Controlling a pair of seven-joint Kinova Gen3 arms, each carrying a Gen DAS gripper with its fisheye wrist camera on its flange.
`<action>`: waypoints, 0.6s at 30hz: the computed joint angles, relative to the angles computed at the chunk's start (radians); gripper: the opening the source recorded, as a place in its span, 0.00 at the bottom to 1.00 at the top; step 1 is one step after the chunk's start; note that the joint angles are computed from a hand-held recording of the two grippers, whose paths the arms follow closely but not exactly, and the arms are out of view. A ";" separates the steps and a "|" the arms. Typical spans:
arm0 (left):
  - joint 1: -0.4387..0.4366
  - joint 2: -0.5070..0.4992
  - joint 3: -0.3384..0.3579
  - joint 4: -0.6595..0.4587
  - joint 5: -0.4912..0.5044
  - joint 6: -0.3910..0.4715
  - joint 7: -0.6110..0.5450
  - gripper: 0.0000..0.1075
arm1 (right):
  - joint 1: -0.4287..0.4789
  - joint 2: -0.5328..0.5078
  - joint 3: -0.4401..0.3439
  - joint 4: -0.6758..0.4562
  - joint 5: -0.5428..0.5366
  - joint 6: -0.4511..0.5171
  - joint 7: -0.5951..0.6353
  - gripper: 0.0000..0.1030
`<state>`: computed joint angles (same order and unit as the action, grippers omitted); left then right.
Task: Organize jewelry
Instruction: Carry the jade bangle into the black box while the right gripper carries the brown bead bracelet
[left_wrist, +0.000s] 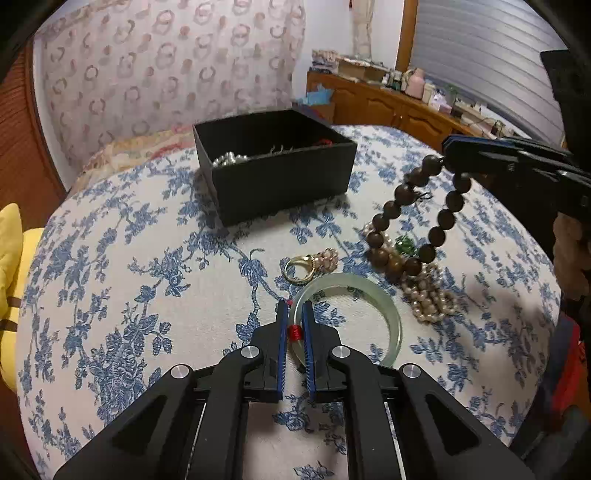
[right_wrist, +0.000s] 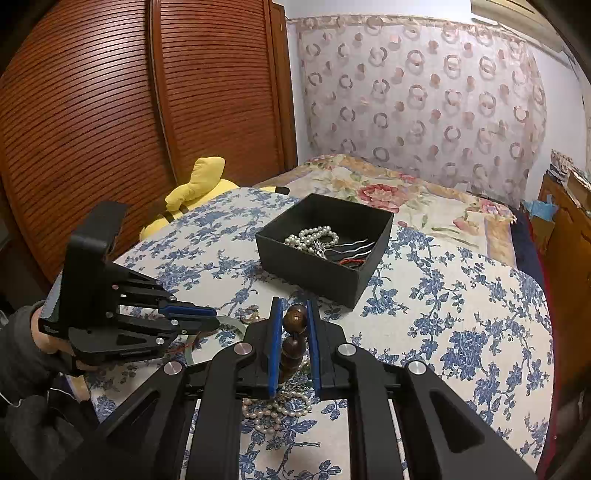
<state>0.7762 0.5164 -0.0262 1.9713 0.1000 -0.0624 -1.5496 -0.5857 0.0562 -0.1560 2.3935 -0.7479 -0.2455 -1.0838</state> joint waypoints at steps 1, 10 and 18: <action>0.002 -0.007 0.001 0.011 0.001 -0.014 0.000 0.06 | -0.003 -0.004 0.002 -0.002 -0.011 0.001 0.013 0.15; 0.036 -0.090 -0.021 0.072 0.090 -0.130 -0.069 0.06 | 0.024 -0.048 -0.036 -0.034 -0.163 0.005 0.190 0.14; 0.034 -0.112 -0.050 0.016 0.198 -0.134 -0.172 0.06 | 0.080 -0.050 -0.064 -0.104 -0.244 0.007 0.315 0.14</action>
<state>0.8102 0.4045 -0.0763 1.9878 0.2979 -0.1966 -1.7221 -0.5060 0.0059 -0.2199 2.2899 -0.9916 -0.2386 -0.7692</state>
